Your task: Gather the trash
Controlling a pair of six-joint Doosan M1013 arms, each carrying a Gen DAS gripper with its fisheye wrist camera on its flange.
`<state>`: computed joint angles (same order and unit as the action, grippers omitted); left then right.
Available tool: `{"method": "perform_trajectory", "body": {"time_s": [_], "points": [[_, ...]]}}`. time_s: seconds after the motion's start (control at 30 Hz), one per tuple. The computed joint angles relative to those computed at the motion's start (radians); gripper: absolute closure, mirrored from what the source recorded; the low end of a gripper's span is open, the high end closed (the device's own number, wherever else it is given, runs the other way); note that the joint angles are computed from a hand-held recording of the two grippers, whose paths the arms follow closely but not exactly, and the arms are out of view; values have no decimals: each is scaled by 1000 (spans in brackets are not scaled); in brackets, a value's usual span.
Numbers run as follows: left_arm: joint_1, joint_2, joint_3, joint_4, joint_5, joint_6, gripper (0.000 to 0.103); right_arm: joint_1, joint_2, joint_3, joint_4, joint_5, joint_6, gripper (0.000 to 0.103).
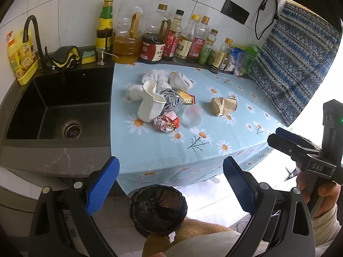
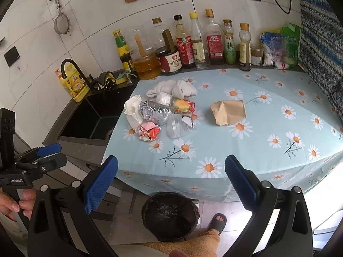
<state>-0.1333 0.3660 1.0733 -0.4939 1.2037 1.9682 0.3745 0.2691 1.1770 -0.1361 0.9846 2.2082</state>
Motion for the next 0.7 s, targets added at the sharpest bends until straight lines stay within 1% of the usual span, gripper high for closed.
{"method": "perform_trajectory", "body": {"time_s": [0.1,0.33,0.4,0.47,0.5,0.53,0.57,0.6,0.7], "points": [[6,9,-8,-10,11,9,9,-2,7,-14,20,4,-18,4],[6,37,-30,-13,46,27,9,8,11,-28,-42,21,35,4],[5,44,-35,-14,47,21,9,13,19,-42,-101,58,86,4],[5,52,-40,-15,50,7,9,15,12,-28,-145,30,93,4],[5,58,-45,-15,54,-3,9,17,13,-29,-176,35,92,4],[5,62,-48,-14,56,-10,9,17,20,-39,-184,56,79,4],[3,67,-53,-9,58,-22,9,14,32,-56,-190,94,65,4],[2,71,-59,-4,61,-33,9,9,38,-63,-190,108,70,4],[0,78,-68,6,58,-53,9,-21,44,-65,-144,110,85,4]]}}
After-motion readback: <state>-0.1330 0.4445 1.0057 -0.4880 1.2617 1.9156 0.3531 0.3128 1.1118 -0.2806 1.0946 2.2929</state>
